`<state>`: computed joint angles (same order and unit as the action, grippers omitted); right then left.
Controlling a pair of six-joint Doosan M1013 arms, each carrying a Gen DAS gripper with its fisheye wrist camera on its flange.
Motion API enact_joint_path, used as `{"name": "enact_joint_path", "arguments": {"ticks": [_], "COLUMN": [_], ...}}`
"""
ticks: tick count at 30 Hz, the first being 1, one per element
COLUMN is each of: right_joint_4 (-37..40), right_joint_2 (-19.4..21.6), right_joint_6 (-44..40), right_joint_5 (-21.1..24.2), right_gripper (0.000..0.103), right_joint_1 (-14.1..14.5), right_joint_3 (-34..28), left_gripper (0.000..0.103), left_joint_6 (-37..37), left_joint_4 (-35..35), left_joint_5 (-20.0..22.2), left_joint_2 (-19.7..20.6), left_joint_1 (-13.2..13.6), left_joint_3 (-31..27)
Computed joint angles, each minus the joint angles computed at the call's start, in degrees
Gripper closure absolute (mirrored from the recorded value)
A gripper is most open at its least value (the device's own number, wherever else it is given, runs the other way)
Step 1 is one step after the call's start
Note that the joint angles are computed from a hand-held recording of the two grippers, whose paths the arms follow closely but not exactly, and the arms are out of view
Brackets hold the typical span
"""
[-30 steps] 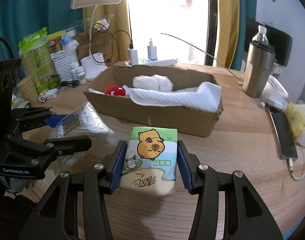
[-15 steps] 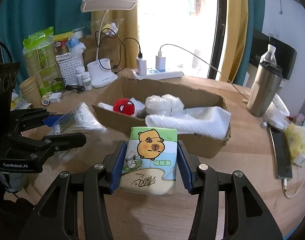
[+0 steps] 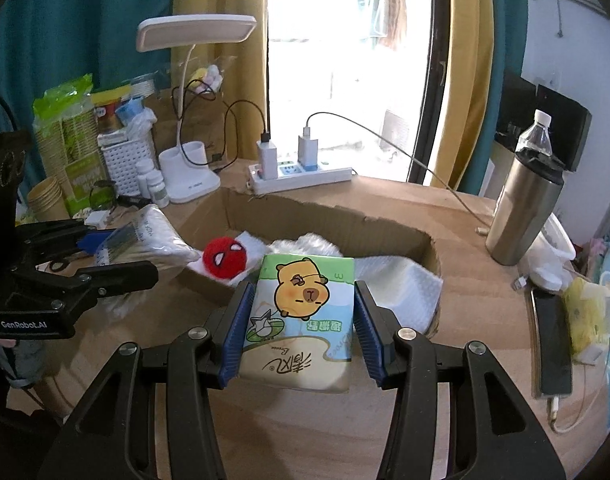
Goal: Organize soft objects
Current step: 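Lift both held packs and carry them over the box, then lower both packs into the box and open both grippers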
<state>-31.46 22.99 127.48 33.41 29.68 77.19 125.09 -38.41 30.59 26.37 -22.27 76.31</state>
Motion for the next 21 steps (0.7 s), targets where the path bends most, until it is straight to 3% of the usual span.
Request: {"name": "enact_joint_path", "arguments": {"ticks": [21], "right_joint_4": [5.83], "right_joint_2": [1.58], "right_joint_6": [-5.36], "right_joint_5": [-5.25], "right_gripper": [0.051], "right_joint_1": [-4.58], "right_joint_3": [-1.05], "left_gripper": [0.052], "left_joint_6": [-11.67], "left_joint_4": [11.27], "left_joint_5": [1.74], "left_joint_2": [6.0], "left_joint_1": [-2.24], "left_joint_3": [-9.29]}}
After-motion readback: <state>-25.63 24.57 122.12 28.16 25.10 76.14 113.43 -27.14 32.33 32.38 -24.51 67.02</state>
